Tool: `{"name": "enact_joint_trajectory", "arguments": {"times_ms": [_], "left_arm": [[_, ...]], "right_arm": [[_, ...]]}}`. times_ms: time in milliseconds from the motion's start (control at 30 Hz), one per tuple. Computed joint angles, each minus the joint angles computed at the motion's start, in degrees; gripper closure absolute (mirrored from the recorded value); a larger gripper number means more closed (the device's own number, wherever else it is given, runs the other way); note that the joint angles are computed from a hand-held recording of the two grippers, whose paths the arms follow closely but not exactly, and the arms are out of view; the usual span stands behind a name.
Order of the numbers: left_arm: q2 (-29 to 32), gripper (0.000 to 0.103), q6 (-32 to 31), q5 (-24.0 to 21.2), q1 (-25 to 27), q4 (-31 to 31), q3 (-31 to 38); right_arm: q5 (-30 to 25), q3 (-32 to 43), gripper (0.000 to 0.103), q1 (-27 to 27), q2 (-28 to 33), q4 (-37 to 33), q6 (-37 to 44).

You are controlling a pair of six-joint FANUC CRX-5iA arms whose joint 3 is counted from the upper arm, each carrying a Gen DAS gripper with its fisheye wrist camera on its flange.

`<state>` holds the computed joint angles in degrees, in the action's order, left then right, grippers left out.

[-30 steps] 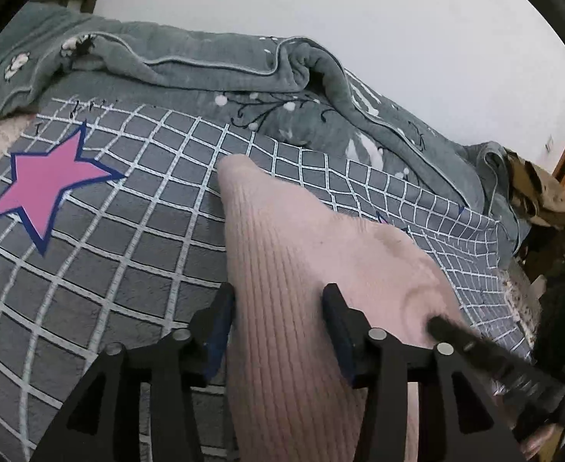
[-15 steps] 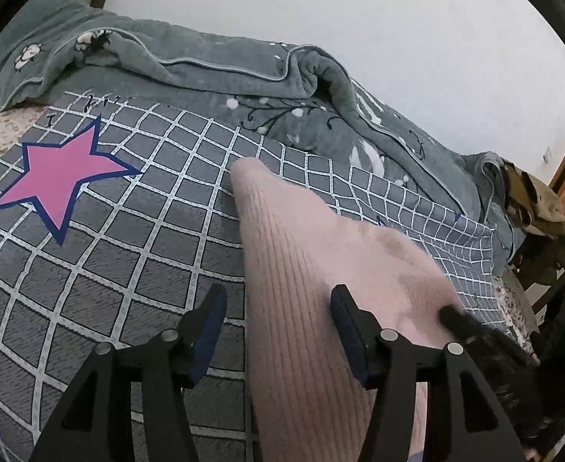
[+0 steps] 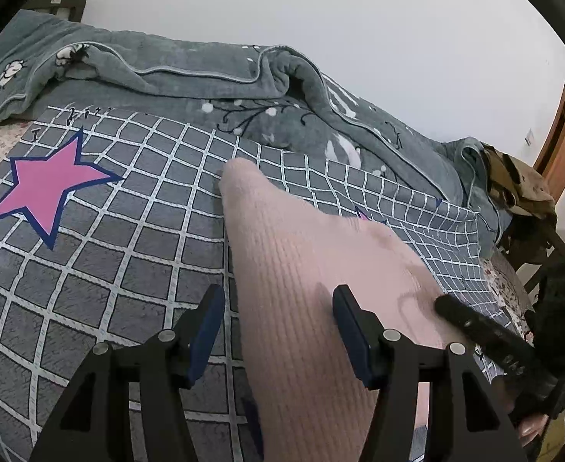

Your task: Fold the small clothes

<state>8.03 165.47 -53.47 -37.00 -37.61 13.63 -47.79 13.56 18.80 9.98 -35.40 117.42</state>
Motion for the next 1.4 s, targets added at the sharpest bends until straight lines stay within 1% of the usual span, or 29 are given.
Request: {"name": "enact_joint_trajectory", "arguments": {"times_ms": [67, 167, 200, 267, 300, 333, 367, 433, 567, 667, 800, 933, 1000, 1067, 1100, 1133, 1233, 1300, 1400], "left_arm": [[-0.1, 0.047, 0.1, 0.1, -0.2, 0.0, -0.2], [-0.3, 0.047, 0.4, 0.1, -0.8, -0.2, -0.5], [-0.3, 0.047, 0.5, 0.0, -1.1, -0.5, -0.6], [-0.2, 0.046, 0.7, -0.7, -2.1, -1.2, -0.5], [-0.1, 0.045, 0.6, -0.8, -2.4, -1.3, -0.5], [-0.1, 0.045, 0.4, -0.9, -2.7, -1.2, -0.5], [0.1, 0.044, 0.2, -1.0, -3.1, -1.2, -0.4], [0.6, 0.043, 0.1, -2.1, -4.0, -1.6, 0.0], [0.8, 0.043, 0.8, -2.9, -4.9, -1.9, 0.0], [0.8, 0.043, 1.4, -3.6, -5.4, -2.4, 0.1], [0.9, 0.041, 1.8, -4.6, -5.7, -2.7, 0.5], [1.2, 0.038, 1.3, -5.6, -5.9, -2.8, 0.9], [1.2, 0.037, 1.0, -5.9, -6.0, -2.8, 0.8], [1.3, 0.035, 0.3, -6.4, -6.1, -2.3, 0.8], [1.4, 0.034, -0.1, -6.7, -6.1, -2.2, 1.0], [1.5, 0.033, -0.6, -7.0, -6.1, -2.0, 1.1], [1.3, 0.031, -0.5, -8.6, -7.0, -3.3, 1.3], [0.7, 0.031, -0.1, -8.8, -7.3, -4.0, 0.9], [0.1, 0.031, 0.5, -9.5, -8.0, -4.9, 0.4]], "right_arm": [[1.2, -0.9, 0.08, -0.6, -1.1, -2.2, 1.8], [0.9, -1.6, 0.08, -0.6, -1.9, -3.7, 4.8], [1.7, -2.4, 0.08, 0.1, -2.4, -2.5, 4.9], [5.5, -5.0, 0.08, 3.3, -3.0, 4.9, 1.6], [6.6, -5.9, 0.079, 4.8, -2.9, 9.3, -0.9], [6.4, -6.1, 0.078, 5.7, -2.2, 12.6, -3.2], [5.8, -5.8, 0.077, 5.5, -1.7, 13.0, -4.0], [4.6, -5.1, 0.075, 4.4, -1.5, 11.4, -3.7], [3.9, -5.3, 0.075, 3.7, -2.1, 10.2, -2.5], [3.3, -5.0, 0.074, 2.7, -2.6, 7.3, -1.2], [4.2, -5.4, 0.074, 1.6, -3.9, 3.0, 2.0], [3.9, -6.0, 0.074, 1.1, -5.1, -0.6, 7.8], [5.8, -7.6, 0.073, 2.4, -5.9, 1.3, 8.2], [8.7, -9.7, 0.073, 5.2, -6.3, 8.0, 4.9], [9.7, -10.6, 0.073, 6.8, -5.8, 13.2, 1.4], [9.6, -10.7, 0.072, 7.4, -5.4, 15.5, -0.5], [6.5, -8.6, 0.069, 5.3, -4.6, 11.7, 2.0], [6.5, -8.7, 0.069, 4.3, -5.5, 9.9, 3.7], [5.1, -8.6, 0.069, 1.9, -7.1, 4.2, 8.9]]}}
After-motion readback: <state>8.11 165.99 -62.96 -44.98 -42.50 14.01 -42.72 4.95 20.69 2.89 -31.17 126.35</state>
